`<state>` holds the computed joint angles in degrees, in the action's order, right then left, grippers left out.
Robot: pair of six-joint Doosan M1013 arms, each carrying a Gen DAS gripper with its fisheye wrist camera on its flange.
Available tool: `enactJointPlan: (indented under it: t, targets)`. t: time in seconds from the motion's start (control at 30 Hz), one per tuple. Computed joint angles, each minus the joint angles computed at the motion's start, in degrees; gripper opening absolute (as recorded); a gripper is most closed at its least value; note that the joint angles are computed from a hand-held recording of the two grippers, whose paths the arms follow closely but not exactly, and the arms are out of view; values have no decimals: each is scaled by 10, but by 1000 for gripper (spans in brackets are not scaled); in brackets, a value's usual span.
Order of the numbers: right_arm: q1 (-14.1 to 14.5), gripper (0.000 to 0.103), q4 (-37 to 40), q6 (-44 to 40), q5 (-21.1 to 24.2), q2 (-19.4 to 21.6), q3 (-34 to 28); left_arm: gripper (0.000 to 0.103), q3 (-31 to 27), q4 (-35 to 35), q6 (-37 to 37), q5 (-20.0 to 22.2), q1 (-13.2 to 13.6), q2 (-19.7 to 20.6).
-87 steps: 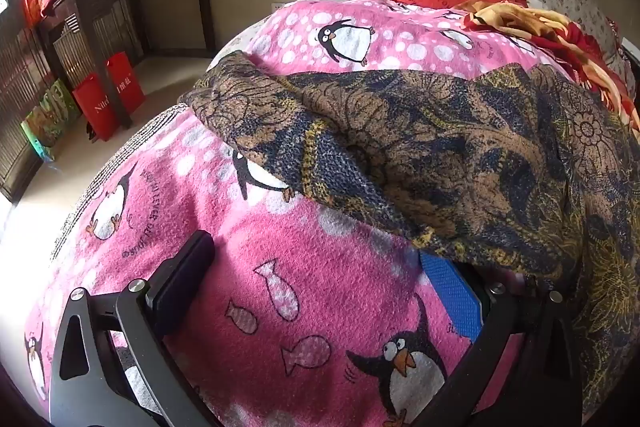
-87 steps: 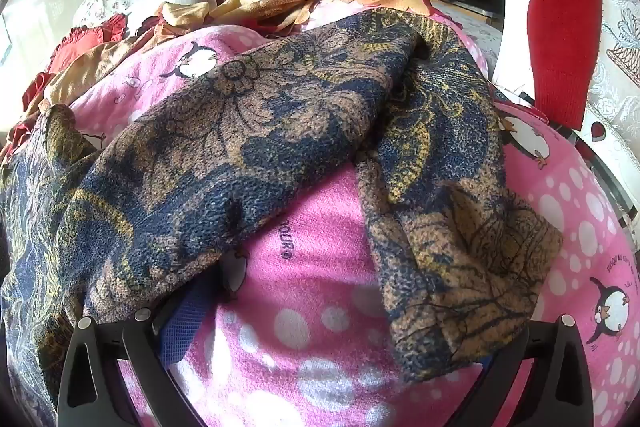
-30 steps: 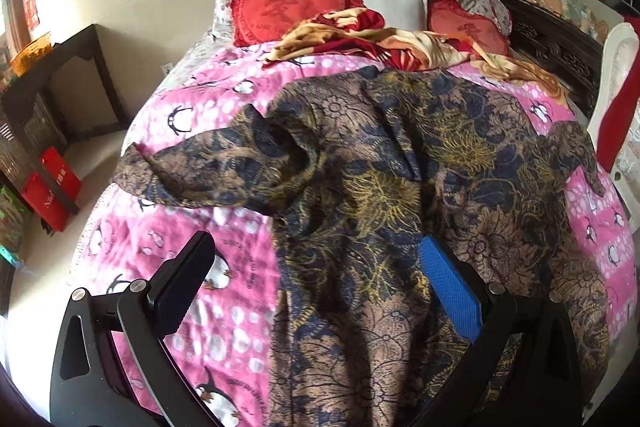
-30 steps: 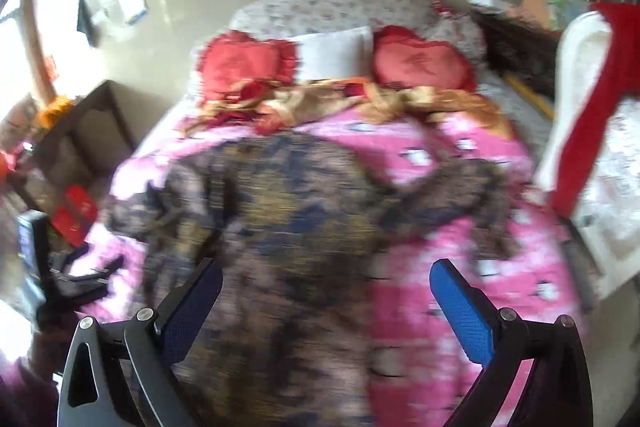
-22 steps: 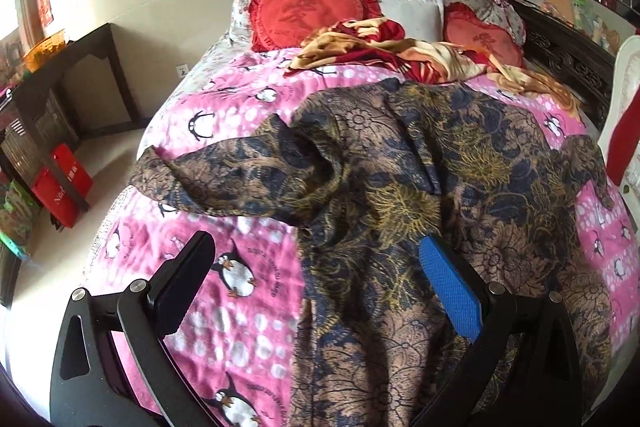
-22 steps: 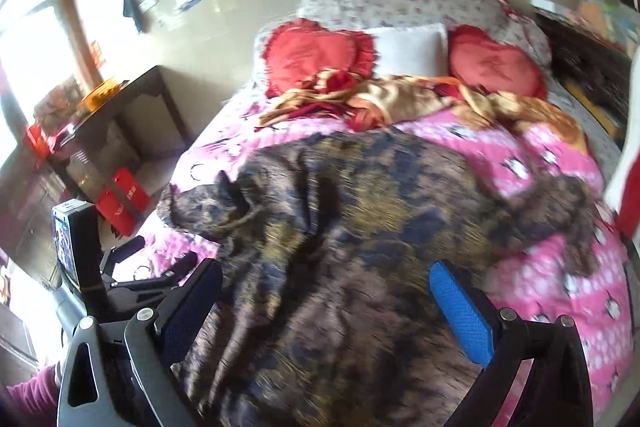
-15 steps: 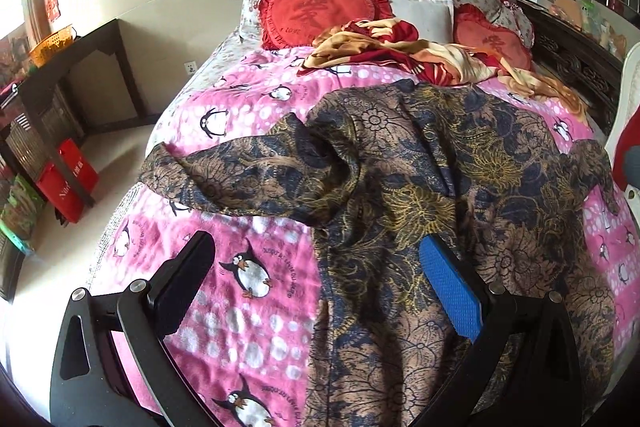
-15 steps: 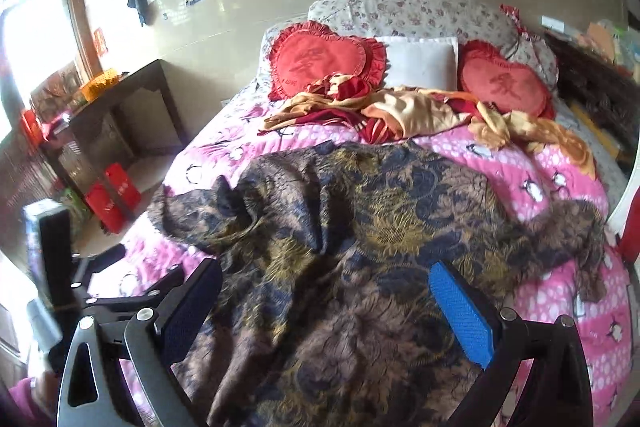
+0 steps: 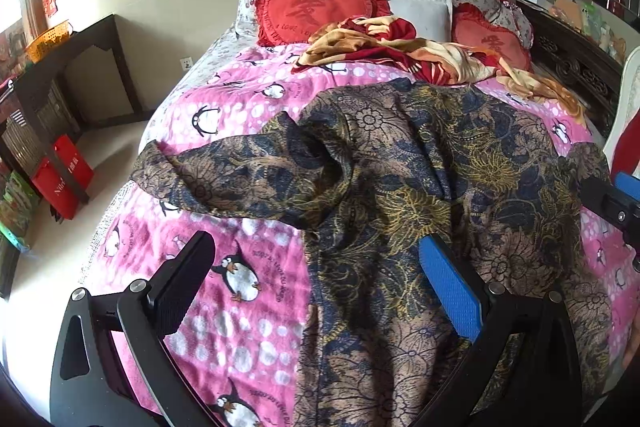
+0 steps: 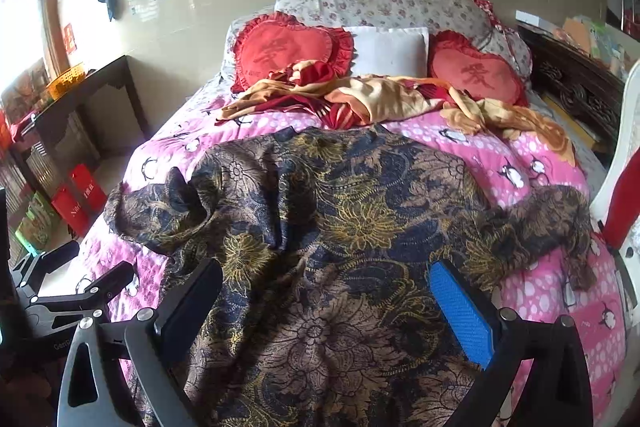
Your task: Fold small clothes
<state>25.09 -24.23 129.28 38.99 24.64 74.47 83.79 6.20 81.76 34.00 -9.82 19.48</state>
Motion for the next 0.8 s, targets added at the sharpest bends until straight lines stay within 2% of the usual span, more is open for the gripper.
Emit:
enactJointPlan:
  t: [0.23, 0.8]
  targets:
    - [-1, 103, -26, 36, 12, 0, 5, 103, -1, -6, 2, -1, -7, 1]
    - [-3, 103, -20, 55, 31, 13, 0, 103, -9, -14, 7, 3, -11, 9]
